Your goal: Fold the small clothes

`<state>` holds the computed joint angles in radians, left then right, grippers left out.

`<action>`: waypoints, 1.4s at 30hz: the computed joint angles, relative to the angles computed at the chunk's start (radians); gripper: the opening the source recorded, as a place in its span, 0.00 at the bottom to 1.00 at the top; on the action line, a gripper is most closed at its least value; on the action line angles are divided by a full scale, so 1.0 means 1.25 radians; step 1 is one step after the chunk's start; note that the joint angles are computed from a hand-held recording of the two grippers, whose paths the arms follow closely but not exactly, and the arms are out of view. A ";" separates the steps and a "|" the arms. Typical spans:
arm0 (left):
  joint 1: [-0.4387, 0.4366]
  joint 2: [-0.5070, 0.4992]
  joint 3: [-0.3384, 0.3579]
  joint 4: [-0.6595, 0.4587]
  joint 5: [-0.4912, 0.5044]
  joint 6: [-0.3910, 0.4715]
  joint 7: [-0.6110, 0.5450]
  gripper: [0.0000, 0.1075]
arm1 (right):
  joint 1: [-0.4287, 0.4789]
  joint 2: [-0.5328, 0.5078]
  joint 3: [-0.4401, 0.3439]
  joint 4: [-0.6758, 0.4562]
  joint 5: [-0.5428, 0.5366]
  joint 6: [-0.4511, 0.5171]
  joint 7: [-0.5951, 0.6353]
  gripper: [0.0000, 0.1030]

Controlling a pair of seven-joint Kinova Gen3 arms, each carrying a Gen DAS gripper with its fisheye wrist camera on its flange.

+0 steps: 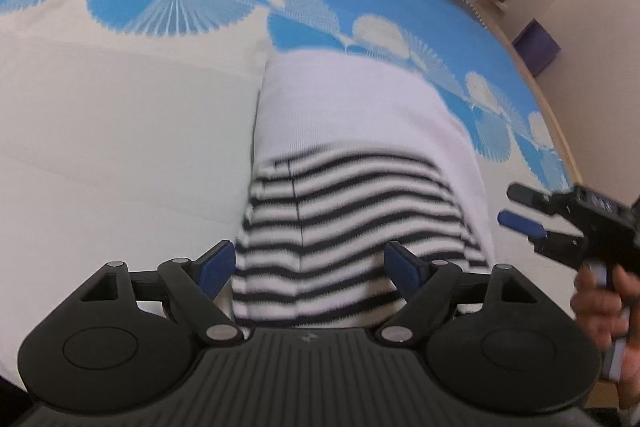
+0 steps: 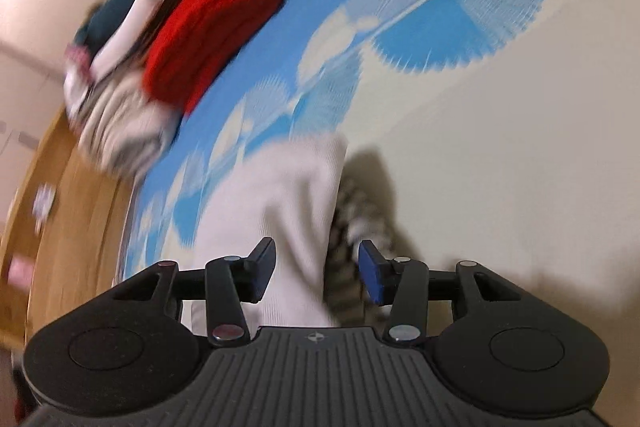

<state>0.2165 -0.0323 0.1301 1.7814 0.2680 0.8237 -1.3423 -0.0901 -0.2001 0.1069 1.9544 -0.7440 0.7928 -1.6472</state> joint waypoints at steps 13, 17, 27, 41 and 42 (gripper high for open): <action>0.016 -0.087 0.025 0.115 -0.038 -0.136 0.160 0.82 | 0.015 -0.027 -0.096 -0.024 0.150 0.151 -0.044 0.19; 0.001 -0.069 0.051 0.108 -0.044 -0.122 0.106 0.82 | -0.128 -0.077 -0.011 0.011 0.171 0.064 -0.036 0.03; 0.016 -0.026 -0.019 0.118 0.056 -0.055 -0.130 0.85 | -0.041 -0.016 -0.067 -0.082 0.289 0.237 -0.160 0.03; -0.065 0.027 -0.039 -0.063 0.071 0.053 -0.170 0.85 | 0.157 -0.050 -0.247 -0.102 0.334 0.057 -0.322 0.88; -0.063 0.041 -0.034 -0.090 0.048 0.056 -0.157 0.85 | 0.147 -0.025 -0.253 -0.120 0.338 0.065 -0.319 0.90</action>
